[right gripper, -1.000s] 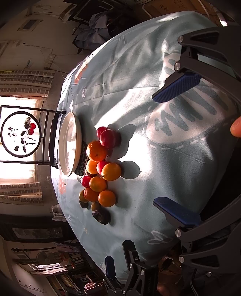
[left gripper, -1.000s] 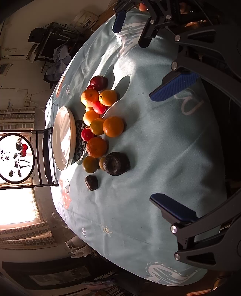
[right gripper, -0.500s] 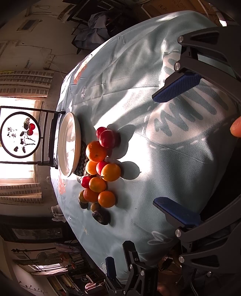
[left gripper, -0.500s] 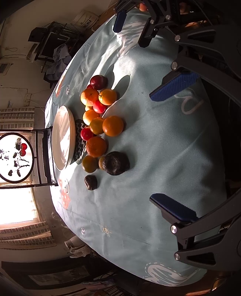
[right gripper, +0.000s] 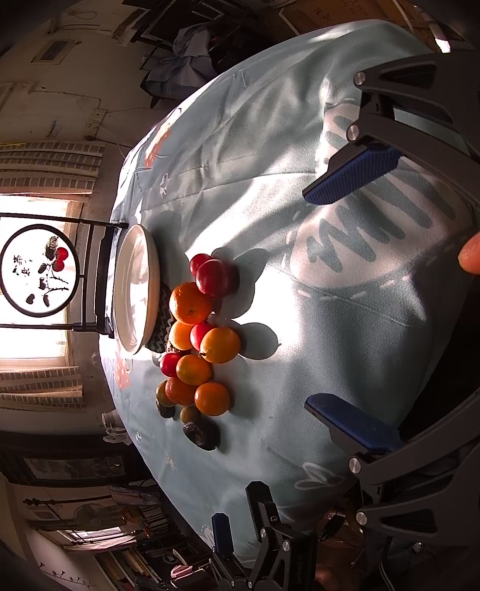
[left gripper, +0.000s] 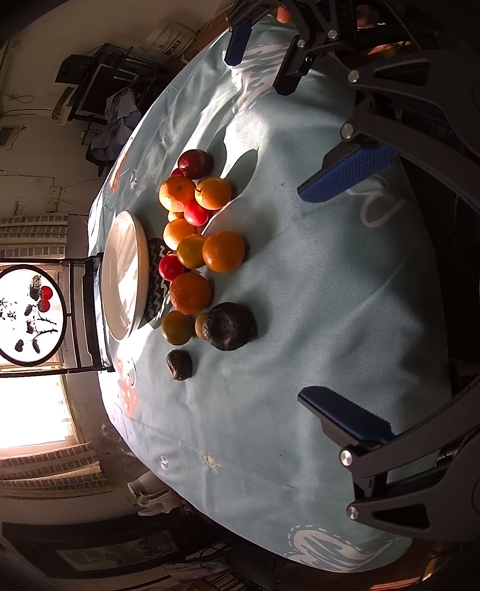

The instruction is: Organize fruits

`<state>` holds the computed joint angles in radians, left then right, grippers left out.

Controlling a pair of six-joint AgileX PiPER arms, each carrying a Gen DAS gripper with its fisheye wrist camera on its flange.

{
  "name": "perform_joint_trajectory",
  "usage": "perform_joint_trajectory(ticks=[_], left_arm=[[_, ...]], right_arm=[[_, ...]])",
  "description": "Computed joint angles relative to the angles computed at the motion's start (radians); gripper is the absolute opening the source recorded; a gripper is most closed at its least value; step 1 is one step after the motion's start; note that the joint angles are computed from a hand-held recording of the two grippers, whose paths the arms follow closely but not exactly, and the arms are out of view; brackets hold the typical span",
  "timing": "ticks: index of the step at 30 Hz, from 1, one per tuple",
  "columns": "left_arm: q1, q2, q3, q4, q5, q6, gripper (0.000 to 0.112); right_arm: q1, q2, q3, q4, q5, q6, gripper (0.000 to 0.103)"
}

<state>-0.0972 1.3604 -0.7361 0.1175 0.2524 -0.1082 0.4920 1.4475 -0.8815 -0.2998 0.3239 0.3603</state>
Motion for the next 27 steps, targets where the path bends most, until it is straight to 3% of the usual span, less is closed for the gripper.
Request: perform_joint_trajectory(ticks=[17,24,27], left_arm=[[0.0,0.002,0.002,0.001,-0.003,-0.001,0.101],[0.002,0.018,0.019,0.021,-0.029,-0.014,0.101],[0.008,0.034,0.019,0.024,-0.036,-0.014,0.101]], right_arm=[[-0.004,0.005,0.001,0.029,-0.006,-0.026,0.102],[-0.009,0.014,-0.016,0.125,-0.014,-0.114,0.102],[-0.017,0.025,-0.026,0.264,-0.035,-0.252,0.102]])
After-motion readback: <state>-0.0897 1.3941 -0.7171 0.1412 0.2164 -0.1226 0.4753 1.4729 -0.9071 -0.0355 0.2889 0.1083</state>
